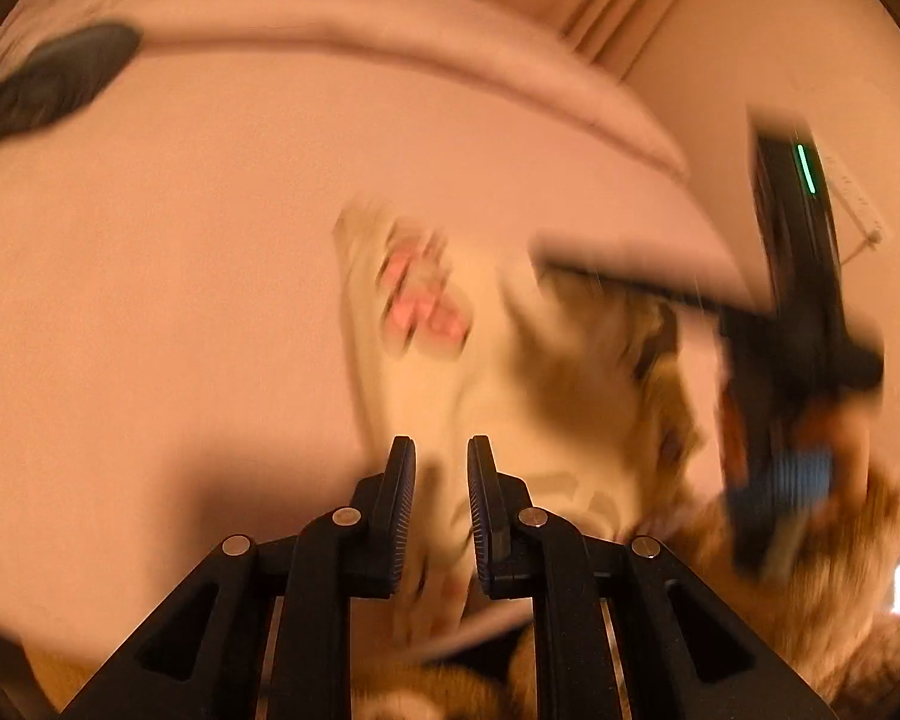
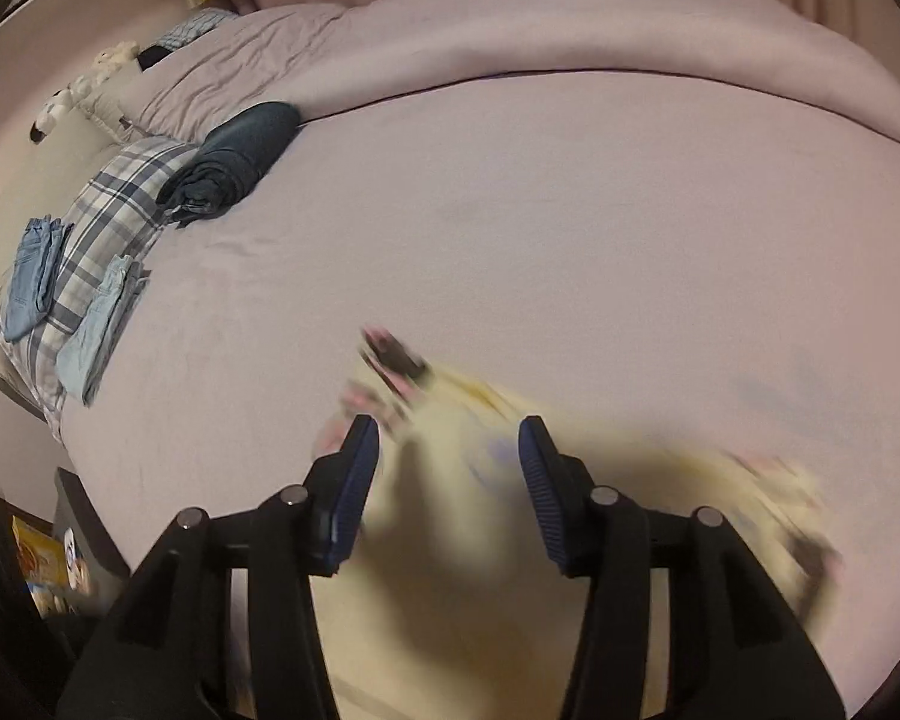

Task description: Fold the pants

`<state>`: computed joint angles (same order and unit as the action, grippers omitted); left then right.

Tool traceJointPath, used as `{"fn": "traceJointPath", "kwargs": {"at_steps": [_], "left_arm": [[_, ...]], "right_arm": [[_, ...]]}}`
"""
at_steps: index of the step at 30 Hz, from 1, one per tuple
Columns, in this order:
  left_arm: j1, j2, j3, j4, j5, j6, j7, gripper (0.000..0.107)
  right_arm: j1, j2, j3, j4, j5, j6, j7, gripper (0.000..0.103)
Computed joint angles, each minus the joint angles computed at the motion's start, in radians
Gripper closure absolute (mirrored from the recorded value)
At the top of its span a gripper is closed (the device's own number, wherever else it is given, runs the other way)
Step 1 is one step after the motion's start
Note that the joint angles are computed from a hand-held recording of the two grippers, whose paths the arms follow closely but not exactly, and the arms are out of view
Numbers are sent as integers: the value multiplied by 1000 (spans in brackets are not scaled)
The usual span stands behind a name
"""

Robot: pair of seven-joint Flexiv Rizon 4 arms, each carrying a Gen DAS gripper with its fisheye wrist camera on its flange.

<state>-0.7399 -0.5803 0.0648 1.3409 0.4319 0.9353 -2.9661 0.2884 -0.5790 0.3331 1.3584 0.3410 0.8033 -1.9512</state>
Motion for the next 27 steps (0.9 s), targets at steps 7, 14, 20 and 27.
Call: {"fn": "traceJointPath", "kwargs": {"at_steps": [7,14,20,27], "left_arm": [[95,-178,-23,-195,-131,-27,170,93],[83,-242,18,-254,-177,-81,175,93],[56,-201,38,-174,-157,-21,114,93],[25,-146,36,-110,-140,-29,51,93]], "right_arm": [[-36,80,-57,190,-61,28,23,56],[-79,80,-24,236,22,105,14,56],[-34,88,-39,282,-59,178,58,56],[-40,113,-34,334,-104,225,69,55]]}}
